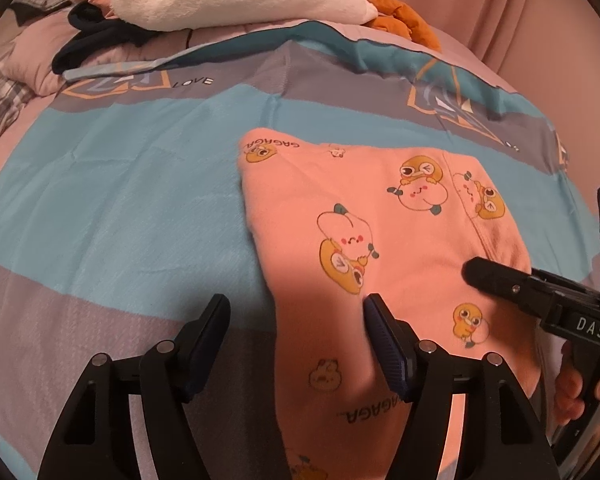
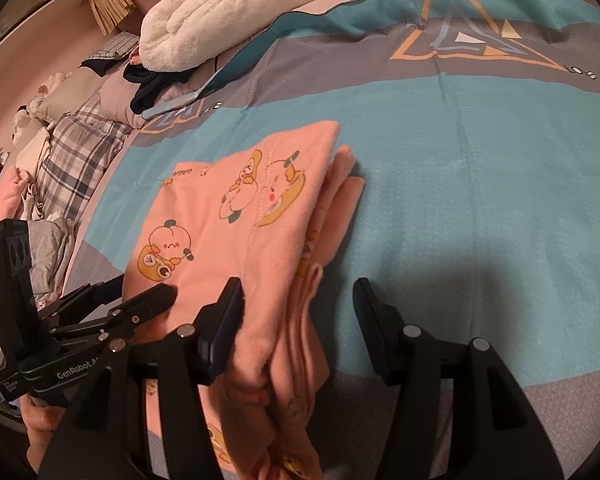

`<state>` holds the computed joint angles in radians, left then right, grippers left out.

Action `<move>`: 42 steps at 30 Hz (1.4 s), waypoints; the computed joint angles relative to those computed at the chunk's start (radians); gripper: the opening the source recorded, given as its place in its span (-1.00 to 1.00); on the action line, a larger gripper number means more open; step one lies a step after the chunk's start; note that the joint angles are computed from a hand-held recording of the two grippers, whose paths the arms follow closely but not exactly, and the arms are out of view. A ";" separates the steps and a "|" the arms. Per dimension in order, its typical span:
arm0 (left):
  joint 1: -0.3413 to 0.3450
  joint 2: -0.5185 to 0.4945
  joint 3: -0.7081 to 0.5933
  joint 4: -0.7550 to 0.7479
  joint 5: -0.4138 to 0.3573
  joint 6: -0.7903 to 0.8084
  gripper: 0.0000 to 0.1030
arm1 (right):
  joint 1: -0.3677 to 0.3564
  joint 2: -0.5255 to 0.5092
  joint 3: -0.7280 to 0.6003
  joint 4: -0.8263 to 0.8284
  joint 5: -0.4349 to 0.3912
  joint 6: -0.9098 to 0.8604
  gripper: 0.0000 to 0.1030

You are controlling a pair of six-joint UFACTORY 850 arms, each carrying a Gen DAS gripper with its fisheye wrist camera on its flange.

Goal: Fold small clothes
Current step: 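Lower the folded edge onto the shirt and open the right gripper, then withdraw both grippers from the folded shirt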

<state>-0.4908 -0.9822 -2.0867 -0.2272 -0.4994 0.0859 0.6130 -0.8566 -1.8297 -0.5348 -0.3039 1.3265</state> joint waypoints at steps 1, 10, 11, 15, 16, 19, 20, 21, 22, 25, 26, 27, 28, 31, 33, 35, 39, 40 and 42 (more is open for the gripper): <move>0.001 0.007 0.012 -0.003 0.004 0.001 0.33 | 0.001 0.005 0.006 -0.012 -0.005 0.011 0.10; 0.004 0.080 0.126 -0.010 0.044 -0.004 0.33 | 0.019 0.059 0.081 -0.187 0.018 0.173 0.12; 0.005 0.089 0.140 -0.024 0.049 0.005 0.33 | 0.024 0.072 0.100 -0.252 0.040 0.219 0.12; -0.003 0.117 0.191 -0.049 0.074 0.037 0.33 | 0.041 0.080 0.113 -0.292 0.069 0.203 0.11; -0.006 0.122 0.201 -0.031 0.079 0.024 0.33 | 0.047 0.070 0.098 -0.251 0.042 0.150 0.11; -0.010 0.130 0.220 -0.015 0.082 0.005 0.33 | 0.053 0.048 0.071 -0.143 -0.030 0.039 0.12; -0.011 0.135 0.228 -0.007 0.086 -0.004 0.33 | 0.052 0.052 0.078 -0.135 -0.028 0.041 0.11; -0.011 0.140 0.237 0.003 0.089 -0.014 0.33 | 0.050 0.059 0.093 -0.136 -0.021 0.056 0.12; -0.012 0.146 0.247 0.012 0.093 -0.024 0.33 | 0.049 0.067 0.106 -0.141 -0.016 0.072 0.12; -0.017 0.165 0.279 0.049 0.101 -0.062 0.33 | 0.054 0.085 0.133 -0.176 -0.034 0.122 0.12; -0.018 0.171 0.289 0.060 0.103 -0.074 0.33 | 0.056 0.093 0.143 -0.183 -0.040 0.134 0.12; -0.020 0.180 0.301 0.070 0.104 -0.086 0.33 | 0.059 0.098 0.150 -0.189 -0.045 0.145 0.12; -0.021 0.188 0.313 0.076 0.107 -0.094 0.33 | 0.063 0.105 0.160 -0.196 -0.051 0.157 0.12; -0.025 0.216 0.350 0.098 0.118 -0.120 0.33 | 0.074 0.121 0.178 -0.197 -0.085 0.165 0.12; -0.028 0.235 0.375 0.117 0.129 -0.138 0.33 | 0.083 0.134 0.194 -0.207 -0.101 0.179 0.12; -0.031 0.261 0.406 0.135 0.143 -0.160 0.33 | 0.097 0.147 0.208 -0.232 -0.128 0.203 0.12; -0.040 0.308 0.460 0.165 0.168 -0.197 0.33 | 0.121 0.178 0.236 -0.285 -0.157 0.249 0.13; -0.041 0.316 0.469 0.169 0.171 -0.201 0.33 | 0.127 0.185 0.240 -0.294 -0.162 0.255 0.18; -0.046 0.344 0.497 0.178 0.186 -0.211 0.33 | 0.141 0.199 0.248 -0.323 -0.173 0.280 0.31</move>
<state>-0.5368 -0.6383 -1.5898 -0.0496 -0.3133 -0.1249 0.7541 -0.6580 -1.5815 -0.8583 -0.4767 1.6065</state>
